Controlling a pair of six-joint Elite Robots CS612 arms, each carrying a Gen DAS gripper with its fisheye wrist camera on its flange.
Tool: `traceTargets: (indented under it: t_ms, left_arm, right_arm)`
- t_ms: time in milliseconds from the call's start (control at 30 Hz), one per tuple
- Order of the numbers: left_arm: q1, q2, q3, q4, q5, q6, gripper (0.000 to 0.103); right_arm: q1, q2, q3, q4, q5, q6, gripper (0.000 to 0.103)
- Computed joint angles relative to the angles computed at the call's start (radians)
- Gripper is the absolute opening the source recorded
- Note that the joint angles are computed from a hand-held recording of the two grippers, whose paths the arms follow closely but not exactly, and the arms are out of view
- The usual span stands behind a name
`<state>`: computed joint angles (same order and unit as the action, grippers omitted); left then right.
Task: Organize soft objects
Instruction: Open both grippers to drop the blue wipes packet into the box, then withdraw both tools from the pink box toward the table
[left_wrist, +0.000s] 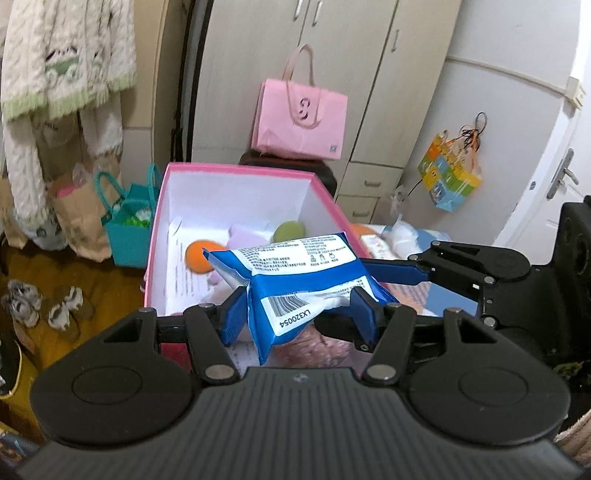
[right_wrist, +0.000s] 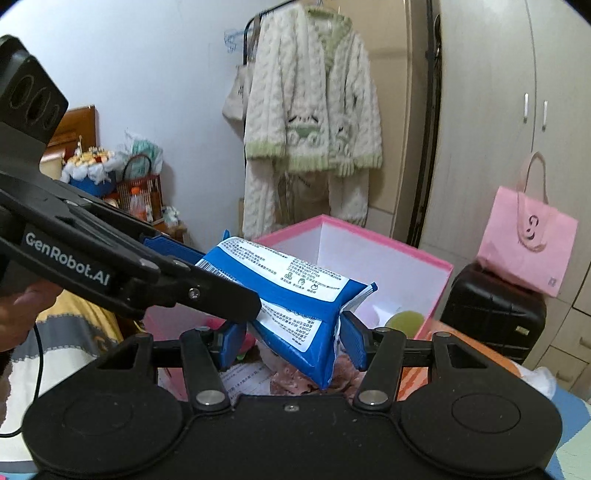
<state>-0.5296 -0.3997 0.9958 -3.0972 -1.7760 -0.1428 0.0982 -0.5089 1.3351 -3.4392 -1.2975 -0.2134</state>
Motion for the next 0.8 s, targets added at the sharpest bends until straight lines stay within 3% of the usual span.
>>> traceTargets:
  t_ms: [200,333,400,600,800]
  left_arm:
    - [0.003,0.027,-0.049,0.087,0.014,0.0,0.058]
    - [-0.014,0.019,-0.023,0.051,0.164,0.029,0.061]
    - [-0.018,0.01,-0.006,0.026,0.2,0.032,0.062]
    - [-0.019,-0.027,0.047,-0.039,0.15,0.035,0.065]
    - [-0.046,-0.047,0.067,-0.076,0.119,0.105,0.065]
  right_arm:
    - [-0.004,0.009,-0.036,0.114,0.022,0.018,0.061]
    - [-0.016,0.004,-0.037,0.172,0.073,0.02,0.062]
    - [-0.021,0.0,-0.026,0.157,0.08,0.027,0.065]
    - [-0.058,-0.04,0.052,0.061,0.129,0.079,0.065]
    - [-0.102,-0.092,0.146,-0.032,0.086,0.136,0.065]
